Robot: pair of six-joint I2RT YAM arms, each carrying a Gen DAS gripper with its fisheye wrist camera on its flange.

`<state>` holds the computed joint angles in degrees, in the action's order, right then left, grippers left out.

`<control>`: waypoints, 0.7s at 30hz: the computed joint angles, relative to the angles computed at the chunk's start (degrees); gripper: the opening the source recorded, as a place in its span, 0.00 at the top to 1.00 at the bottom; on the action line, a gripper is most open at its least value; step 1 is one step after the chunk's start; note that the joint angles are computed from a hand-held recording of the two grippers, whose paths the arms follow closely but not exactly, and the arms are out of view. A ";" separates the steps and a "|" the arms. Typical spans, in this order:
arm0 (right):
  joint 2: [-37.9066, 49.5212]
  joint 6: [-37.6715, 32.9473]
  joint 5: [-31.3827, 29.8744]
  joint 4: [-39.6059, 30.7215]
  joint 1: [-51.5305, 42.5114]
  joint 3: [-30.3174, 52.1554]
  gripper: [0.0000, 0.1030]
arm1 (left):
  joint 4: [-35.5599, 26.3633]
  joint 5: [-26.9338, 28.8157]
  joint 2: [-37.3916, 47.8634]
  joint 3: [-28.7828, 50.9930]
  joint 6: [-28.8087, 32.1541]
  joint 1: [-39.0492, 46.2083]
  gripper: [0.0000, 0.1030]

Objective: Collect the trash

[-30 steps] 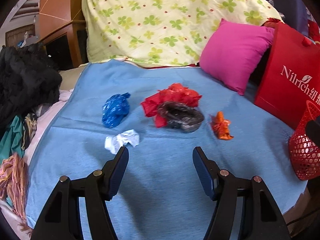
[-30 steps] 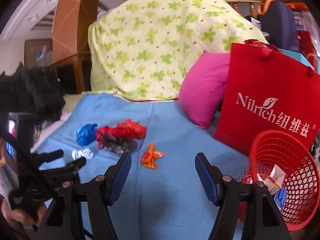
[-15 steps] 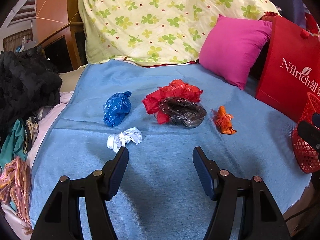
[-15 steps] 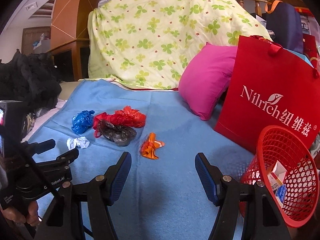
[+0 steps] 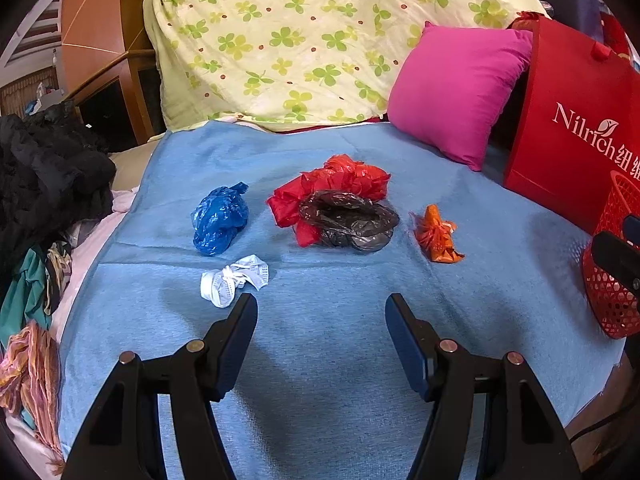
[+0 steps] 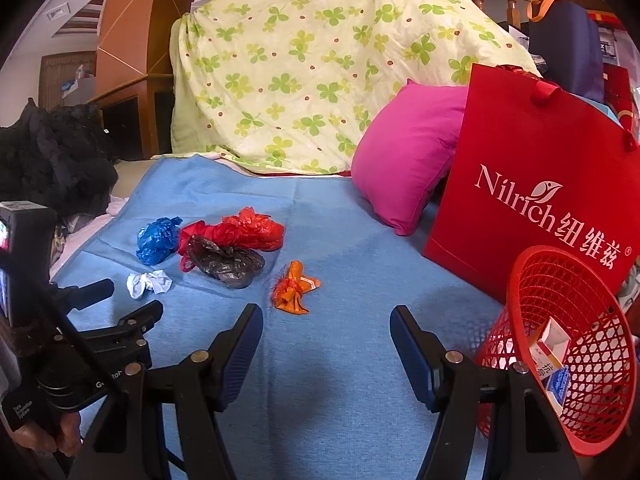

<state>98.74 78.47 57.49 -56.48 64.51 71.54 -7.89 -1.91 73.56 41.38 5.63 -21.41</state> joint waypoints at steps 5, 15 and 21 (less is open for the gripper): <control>-0.14 -0.33 -0.11 0.28 -0.14 -0.22 0.32 | -0.02 0.02 -0.05 -0.04 0.06 -0.03 0.35; 0.05 -0.65 -0.29 0.69 -0.33 -0.35 0.32 | -0.01 -0.06 -0.39 -0.20 0.09 -0.24 0.35; 0.59 -0.64 -0.41 0.54 -0.43 0.11 0.32 | -0.22 -0.02 -0.53 -0.18 0.05 -0.26 0.35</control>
